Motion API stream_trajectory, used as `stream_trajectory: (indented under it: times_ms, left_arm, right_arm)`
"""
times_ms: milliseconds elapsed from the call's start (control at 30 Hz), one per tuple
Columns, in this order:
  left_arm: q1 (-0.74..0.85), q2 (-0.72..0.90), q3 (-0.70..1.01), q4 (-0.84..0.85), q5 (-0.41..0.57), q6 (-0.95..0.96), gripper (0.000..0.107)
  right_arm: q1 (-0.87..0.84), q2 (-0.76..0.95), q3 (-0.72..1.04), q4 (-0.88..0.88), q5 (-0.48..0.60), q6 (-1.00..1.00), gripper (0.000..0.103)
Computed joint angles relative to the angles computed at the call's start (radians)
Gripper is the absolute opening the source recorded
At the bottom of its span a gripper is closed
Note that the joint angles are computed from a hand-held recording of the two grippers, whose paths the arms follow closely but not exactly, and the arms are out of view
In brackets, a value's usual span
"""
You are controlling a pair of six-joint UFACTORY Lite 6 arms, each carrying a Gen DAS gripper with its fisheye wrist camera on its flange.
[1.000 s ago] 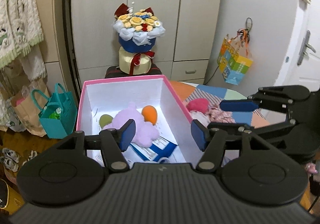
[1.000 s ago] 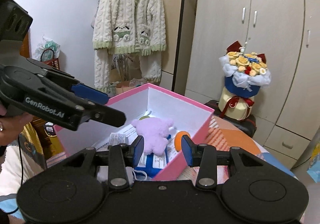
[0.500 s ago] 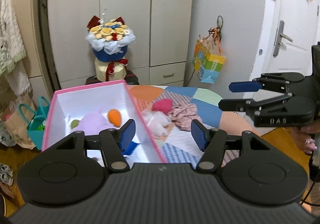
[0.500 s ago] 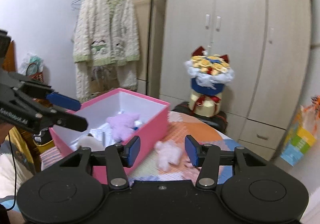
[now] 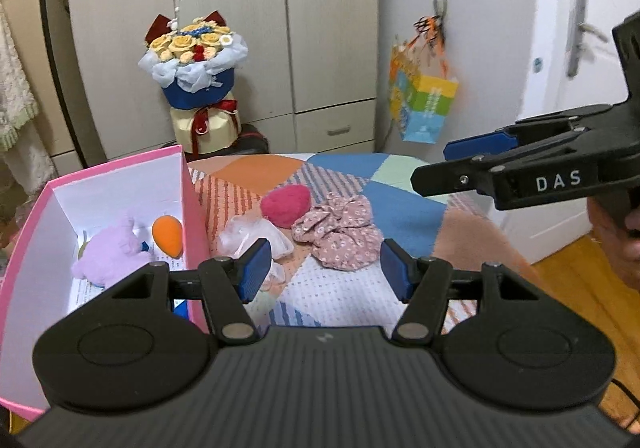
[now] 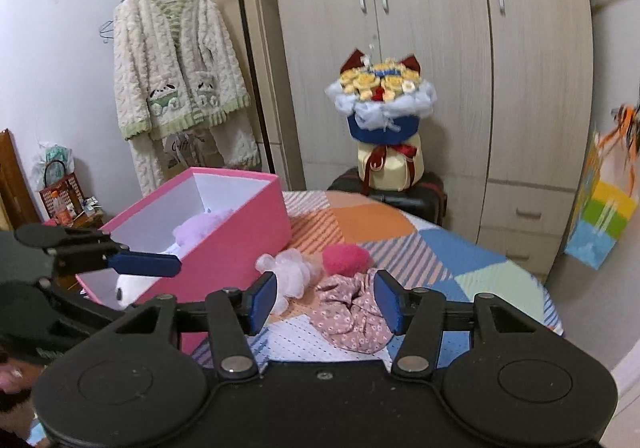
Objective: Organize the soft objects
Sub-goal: 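Grasp the white mesh scrunchie with the left gripper while the right gripper grasps the pink pompom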
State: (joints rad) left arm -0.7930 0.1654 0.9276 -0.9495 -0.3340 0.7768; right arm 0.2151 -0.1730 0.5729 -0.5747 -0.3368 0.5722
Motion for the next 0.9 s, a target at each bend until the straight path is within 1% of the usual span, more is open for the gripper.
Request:
stream_trajectory:
  times_ms: [167,267,333,433,567,633,733,900]
  left_arm:
    - [-0.031,0.224,0.168,-0.151,-0.141,0.102,0.058]
    - [-0.036,0.340,0.266,-0.203,-0.197,0.138,0.056]
    - [-0.045,0.414,0.325,-0.225,-0.252,0.162,0.054]
    - [-0.044,0.515,0.428,-0.285,-0.305,0.204,0.050]
    - [-0.020,0.638,0.576,-0.369,-0.305,0.273,0.048]
    - [-0.012,0.696,0.650,-0.423,-0.310,0.327,0.048]
    - [-0.018,0.769,0.736,-0.488,-0.350,0.430,0.048]
    - [-0.031,0.842,0.815,-0.541,-0.423,0.505,0.049]
  right_arm:
    - [-0.066,0.236,0.159,-0.150,-0.063,0.116,0.059]
    - [-0.082,0.362,0.276,-0.228,-0.066,0.176,0.059]
    - [-0.086,0.457,0.377,-0.294,-0.058,0.223,0.061]
    - [-0.093,0.611,0.562,-0.478,-0.049,0.389,0.065]
    - [-0.088,0.834,0.847,-0.779,-0.039,0.672,0.066]
    - [-0.085,0.941,0.991,-0.945,-0.044,0.830,0.068]
    - [-0.085,1.071,1.163,-1.117,-0.062,1.000,0.072]
    - [-0.093,1.247,1.382,-1.293,-0.127,1.180,0.073]
